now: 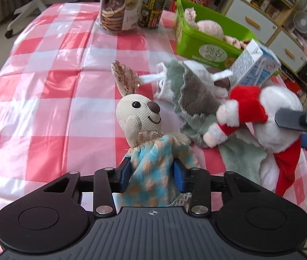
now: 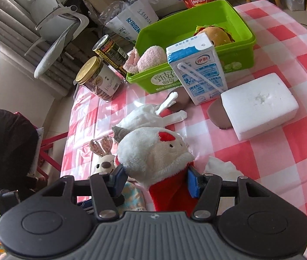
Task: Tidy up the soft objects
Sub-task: 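Carry the bunny plush into the green bin while the right tool drops the Santa there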
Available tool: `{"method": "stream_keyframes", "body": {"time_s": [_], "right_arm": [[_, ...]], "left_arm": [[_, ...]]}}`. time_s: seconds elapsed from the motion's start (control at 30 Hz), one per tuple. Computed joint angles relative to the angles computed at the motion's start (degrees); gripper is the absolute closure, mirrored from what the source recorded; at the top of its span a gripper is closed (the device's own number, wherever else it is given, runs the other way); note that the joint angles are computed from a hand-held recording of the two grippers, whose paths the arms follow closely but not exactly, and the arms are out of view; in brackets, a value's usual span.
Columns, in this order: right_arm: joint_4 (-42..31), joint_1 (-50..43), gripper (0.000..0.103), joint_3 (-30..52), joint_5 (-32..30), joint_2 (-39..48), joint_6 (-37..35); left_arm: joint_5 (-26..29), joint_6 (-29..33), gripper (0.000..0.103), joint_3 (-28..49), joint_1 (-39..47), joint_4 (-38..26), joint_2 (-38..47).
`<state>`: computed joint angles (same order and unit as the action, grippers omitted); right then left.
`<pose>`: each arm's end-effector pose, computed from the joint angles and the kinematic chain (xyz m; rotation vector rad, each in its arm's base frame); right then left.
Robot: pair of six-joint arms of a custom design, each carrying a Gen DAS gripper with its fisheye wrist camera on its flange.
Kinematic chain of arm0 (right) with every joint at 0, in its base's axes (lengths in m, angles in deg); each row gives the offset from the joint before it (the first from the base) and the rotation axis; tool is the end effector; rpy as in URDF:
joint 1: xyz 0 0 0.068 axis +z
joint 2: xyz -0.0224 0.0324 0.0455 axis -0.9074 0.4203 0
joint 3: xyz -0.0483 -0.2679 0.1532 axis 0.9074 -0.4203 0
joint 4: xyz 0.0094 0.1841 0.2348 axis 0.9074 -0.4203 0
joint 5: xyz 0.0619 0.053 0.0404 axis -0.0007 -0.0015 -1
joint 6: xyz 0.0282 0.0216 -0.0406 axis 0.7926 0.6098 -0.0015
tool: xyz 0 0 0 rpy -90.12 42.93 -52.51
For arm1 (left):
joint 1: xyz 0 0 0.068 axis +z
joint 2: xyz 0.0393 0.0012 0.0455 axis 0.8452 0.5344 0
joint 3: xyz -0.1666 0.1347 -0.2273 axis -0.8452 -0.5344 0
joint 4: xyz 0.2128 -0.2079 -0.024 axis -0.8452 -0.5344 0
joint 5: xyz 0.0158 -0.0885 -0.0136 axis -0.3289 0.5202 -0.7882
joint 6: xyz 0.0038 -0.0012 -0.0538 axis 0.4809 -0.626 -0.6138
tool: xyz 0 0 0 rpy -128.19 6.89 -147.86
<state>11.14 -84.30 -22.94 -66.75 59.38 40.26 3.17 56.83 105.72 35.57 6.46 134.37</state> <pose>0.2963 -0.0790 0.1838 0.1271 2.5675 0.7951 0.2747 -0.1112 0.1626 -0.1334 2.6456 -0.2769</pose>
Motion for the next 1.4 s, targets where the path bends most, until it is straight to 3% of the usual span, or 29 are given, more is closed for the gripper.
{"method": "stream_keyframes", "body": {"time_s": [0.57, 1.13, 1.2, 1.4], "right_arm": [[0.9, -2.3, 0.066, -0.4, -2.4, -2.0, 0.0], [4.6, -6.2, 0.067, 0.0, -11.2, -3.1, 2.4], [5.7, -7.0, 0.067, 0.0, -12.5, -3.1, 2.9], [7.4, -9.5, 0.067, 1.2, -14.5, -1.1, 5.1]], "left_arm": [[0.1, -0.8, 0.086, -1.6, 1.4, 2.6, -6.5], [-1.9, -0.8, 0.093, -2.7, 1.3, 5.5, -12.2], [-2.3, -0.9, 0.103, -2.6, 0.9, 5.8, -13.2], [-4.1, -0.9, 0.103, -1.5, -0.9, 8.1, -13.3]]}}
